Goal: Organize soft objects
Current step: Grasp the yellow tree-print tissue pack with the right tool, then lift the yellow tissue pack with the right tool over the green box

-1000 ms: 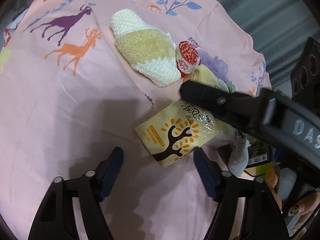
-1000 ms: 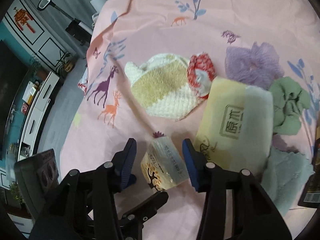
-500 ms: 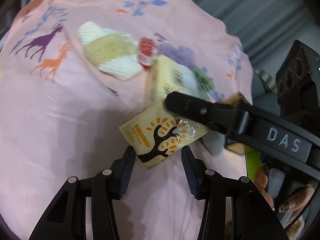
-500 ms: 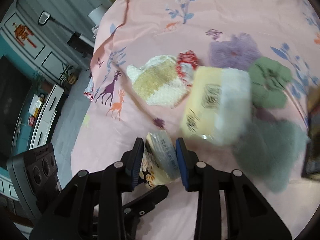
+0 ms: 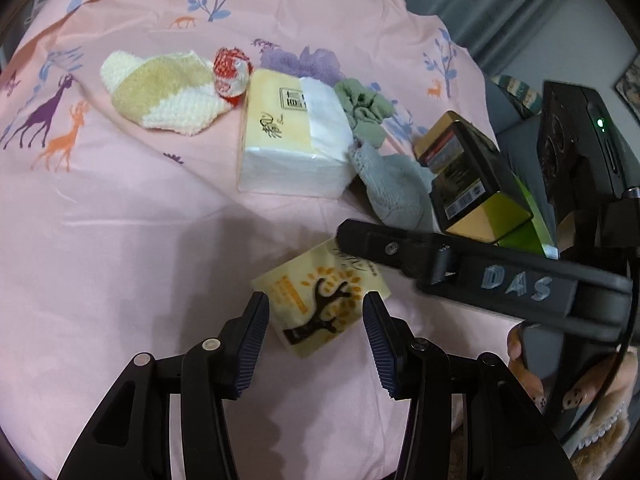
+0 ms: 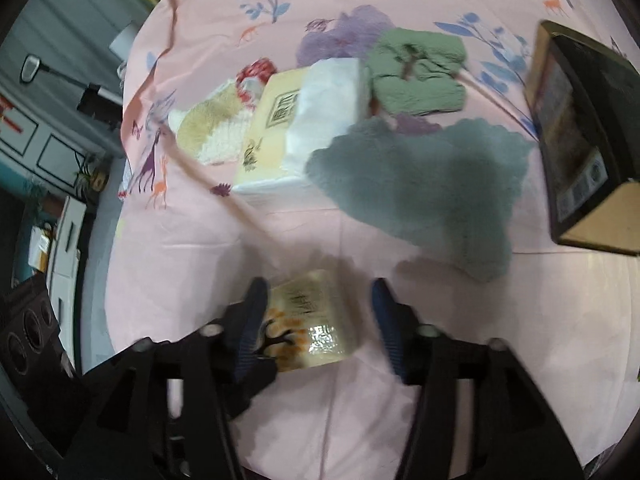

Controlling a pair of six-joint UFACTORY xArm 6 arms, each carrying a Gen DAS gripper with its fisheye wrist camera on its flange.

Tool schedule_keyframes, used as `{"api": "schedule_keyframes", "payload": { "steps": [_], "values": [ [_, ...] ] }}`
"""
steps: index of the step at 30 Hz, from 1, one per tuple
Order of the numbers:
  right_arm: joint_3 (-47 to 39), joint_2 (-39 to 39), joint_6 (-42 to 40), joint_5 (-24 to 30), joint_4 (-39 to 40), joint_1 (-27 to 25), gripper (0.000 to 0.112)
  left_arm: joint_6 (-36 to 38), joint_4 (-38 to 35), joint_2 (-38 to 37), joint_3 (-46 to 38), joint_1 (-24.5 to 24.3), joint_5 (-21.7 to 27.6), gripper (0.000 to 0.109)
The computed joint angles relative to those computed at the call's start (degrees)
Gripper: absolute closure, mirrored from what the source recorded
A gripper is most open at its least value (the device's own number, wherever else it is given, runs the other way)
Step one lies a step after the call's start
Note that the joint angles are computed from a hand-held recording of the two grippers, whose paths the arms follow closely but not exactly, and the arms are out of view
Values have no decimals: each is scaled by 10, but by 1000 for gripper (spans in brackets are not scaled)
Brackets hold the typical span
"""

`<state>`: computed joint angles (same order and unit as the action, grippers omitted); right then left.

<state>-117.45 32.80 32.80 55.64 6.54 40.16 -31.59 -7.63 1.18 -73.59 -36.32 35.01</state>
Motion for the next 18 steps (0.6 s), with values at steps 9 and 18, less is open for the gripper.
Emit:
{"api": "schedule_keyframes", "payload": {
  "steps": [9,18],
  "values": [
    [44,-19,-43,-31,51,-3,46,-3,-43,13,3,3,25,60],
    [18,3,-46,-8,39,1,61,-46,6,23,-9,-6,-14,64]
  ]
}}
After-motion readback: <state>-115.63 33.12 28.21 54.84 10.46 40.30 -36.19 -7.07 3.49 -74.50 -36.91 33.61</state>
